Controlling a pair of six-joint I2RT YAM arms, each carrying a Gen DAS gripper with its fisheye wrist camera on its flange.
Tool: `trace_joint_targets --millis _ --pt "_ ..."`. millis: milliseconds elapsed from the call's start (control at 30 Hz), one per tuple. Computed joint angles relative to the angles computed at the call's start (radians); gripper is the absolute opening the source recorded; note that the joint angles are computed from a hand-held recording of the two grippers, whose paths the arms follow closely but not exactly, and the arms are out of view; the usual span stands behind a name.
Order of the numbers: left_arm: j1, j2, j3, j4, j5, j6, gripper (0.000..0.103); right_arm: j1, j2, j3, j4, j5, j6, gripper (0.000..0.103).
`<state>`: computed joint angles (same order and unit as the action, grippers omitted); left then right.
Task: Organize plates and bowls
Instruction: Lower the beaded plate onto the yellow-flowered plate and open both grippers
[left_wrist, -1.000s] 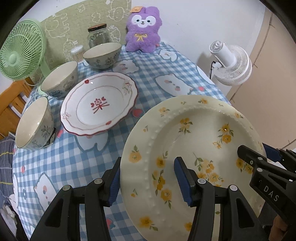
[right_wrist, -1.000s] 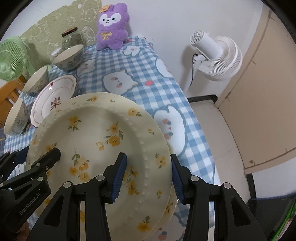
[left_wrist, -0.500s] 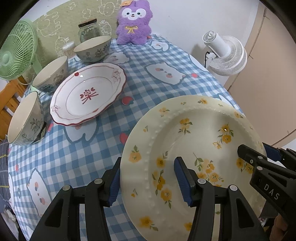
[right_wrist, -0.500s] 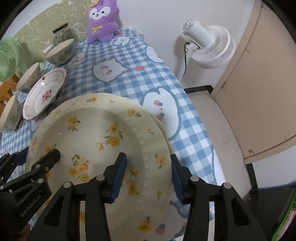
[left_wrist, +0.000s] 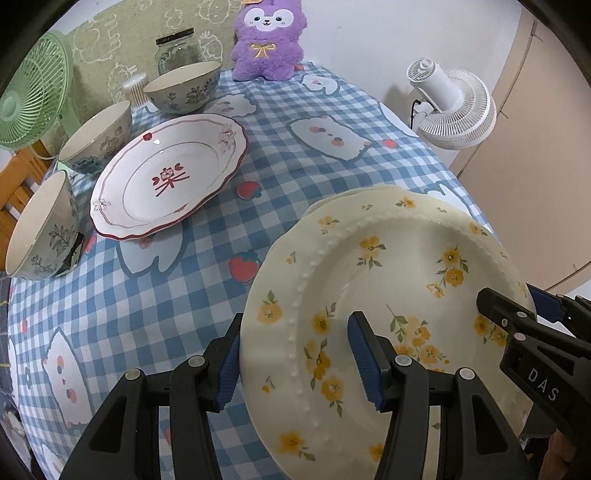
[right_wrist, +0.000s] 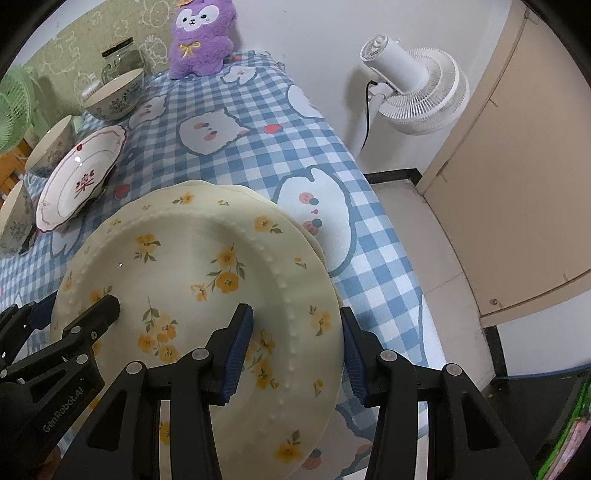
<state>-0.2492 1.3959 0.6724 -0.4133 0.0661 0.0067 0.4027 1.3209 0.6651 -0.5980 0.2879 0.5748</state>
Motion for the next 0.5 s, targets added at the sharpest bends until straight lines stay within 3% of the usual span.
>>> trace_joint_targets --millis 400,500 --pt "0.02 0.015 -0.01 0.03 0.036 -0.007 0.056 0.024 0.057 0.044 -0.029 0.043 0.052 0.051" --pt "-0.002 0.007 -0.027 0.05 0.0 0.012 0.054 0.071 0.112 0.075 -0.057 0.102 0.064 0.053"
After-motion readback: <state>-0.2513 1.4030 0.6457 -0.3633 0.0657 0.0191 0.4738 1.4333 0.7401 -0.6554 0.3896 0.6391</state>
